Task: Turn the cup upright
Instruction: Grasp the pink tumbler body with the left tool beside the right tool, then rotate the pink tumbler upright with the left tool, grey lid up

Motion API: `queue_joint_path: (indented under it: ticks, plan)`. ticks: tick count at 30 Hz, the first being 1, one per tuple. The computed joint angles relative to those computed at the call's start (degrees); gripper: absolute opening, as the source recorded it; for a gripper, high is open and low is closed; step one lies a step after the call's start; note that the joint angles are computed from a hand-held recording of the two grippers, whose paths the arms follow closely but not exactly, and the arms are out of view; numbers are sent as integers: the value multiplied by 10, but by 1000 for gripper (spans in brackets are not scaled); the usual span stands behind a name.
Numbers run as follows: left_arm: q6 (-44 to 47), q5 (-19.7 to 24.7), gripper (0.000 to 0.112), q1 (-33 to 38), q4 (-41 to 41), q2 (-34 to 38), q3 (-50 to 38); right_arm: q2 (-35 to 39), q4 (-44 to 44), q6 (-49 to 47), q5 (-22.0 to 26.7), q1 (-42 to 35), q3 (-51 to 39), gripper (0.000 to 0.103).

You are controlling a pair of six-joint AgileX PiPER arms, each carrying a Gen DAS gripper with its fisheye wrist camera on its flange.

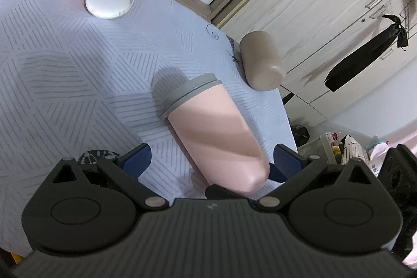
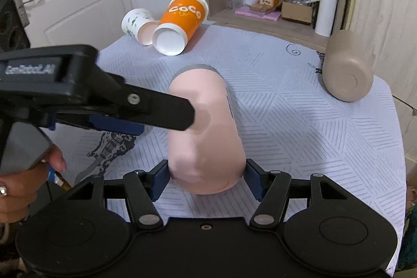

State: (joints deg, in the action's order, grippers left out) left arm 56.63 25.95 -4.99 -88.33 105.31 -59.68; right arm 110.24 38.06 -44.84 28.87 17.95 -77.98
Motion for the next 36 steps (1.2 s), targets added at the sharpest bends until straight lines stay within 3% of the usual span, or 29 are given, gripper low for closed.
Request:
queue_joint_path:
  ticks: [2, 4, 6, 10, 16, 24, 30, 32, 36]
  plan:
    - [-17, 20, 100, 9, 11, 16, -15, 6, -6, 1, 20, -6, -17, 80]
    - [-20, 26, 100, 14, 17, 25, -28, 6, -3, -1, 32, -13, -29, 84]
    - [-53, 21, 100, 13, 55, 34, -50, 8, 4, -7, 57, -22, -46, 84]
    - [-113, 61, 100, 23, 106, 55, -89, 27, -8, -2, 111, -34, -100, 84]
    - [-146, 45, 91, 12, 136, 66, -112, 88, -44, 18, 220, -37, -222, 83]
    - [-157, 48, 83, 15, 128, 79, -126, 153, -105, 72, 316, -24, -351, 70]
    - [-170, 30, 82, 0, 148, 81, -134, 161, -108, 89, 322, -24, -362, 69]
    - [-183, 14, 75, -6, 168, 78, -134, 162, -109, 97, 320, -22, -363, 69]
    - [-136, 20, 75, -2, 135, 74, -121, 157, -105, 99, 313, -27, -353, 69]
